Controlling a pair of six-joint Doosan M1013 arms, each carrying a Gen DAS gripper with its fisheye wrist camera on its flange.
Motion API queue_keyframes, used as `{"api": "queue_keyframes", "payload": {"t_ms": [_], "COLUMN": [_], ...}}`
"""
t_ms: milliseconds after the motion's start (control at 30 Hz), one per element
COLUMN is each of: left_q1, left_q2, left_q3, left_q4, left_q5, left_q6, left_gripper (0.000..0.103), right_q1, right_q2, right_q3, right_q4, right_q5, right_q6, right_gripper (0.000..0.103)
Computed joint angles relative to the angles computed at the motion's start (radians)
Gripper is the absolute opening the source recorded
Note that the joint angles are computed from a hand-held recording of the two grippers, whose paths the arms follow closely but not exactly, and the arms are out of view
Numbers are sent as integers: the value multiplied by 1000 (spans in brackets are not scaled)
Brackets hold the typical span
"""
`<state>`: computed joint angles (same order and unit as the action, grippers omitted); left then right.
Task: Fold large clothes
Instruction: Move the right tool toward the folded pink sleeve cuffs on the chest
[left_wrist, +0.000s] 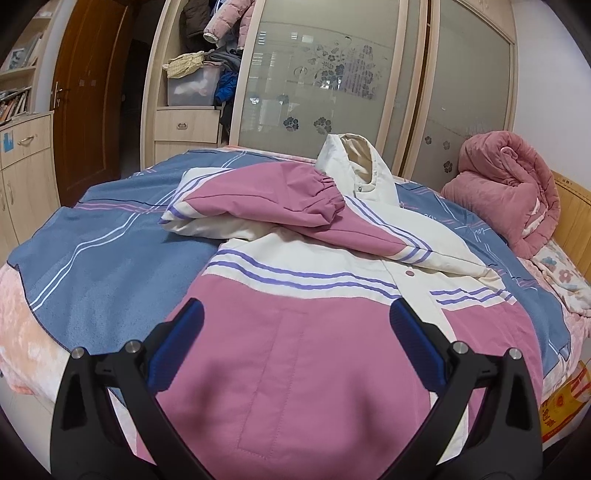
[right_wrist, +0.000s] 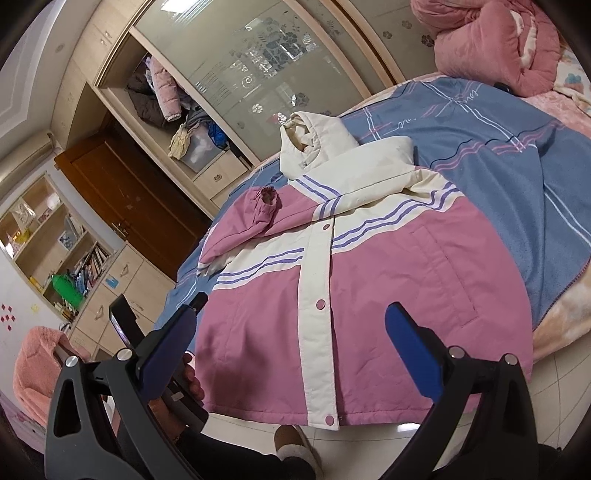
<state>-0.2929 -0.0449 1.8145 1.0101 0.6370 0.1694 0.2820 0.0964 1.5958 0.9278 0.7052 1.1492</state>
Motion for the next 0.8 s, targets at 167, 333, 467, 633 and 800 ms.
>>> {"api": "queue_keyframes", "payload": {"t_ms": [167,333,467,633,800], "left_q1": [3,2,5,10,10], "left_q2": [1,-2,-2,-1,-1], "left_q3": [-4,-1,0,-1,0], "left_q4": [-22,-24,-39,-56,-60], "left_q5": [3,-1,-5,-7,-12], "left_q6": [12,13,29,39,44], "left_gripper": [101,101,101,101,101], "right_q1": [-9,-6,-10,-7,-6], "right_q2": [-3,-9,-1,9,24], "right_q3": [4,4,-3,-12,-26], "right_q4": [9,-58,-55,-71,-72], "right_q5": [-11,-51,-38,-29,5], "right_q6": [11,86,109,143,161], "right_gripper": [102,102,102,102,102]}}
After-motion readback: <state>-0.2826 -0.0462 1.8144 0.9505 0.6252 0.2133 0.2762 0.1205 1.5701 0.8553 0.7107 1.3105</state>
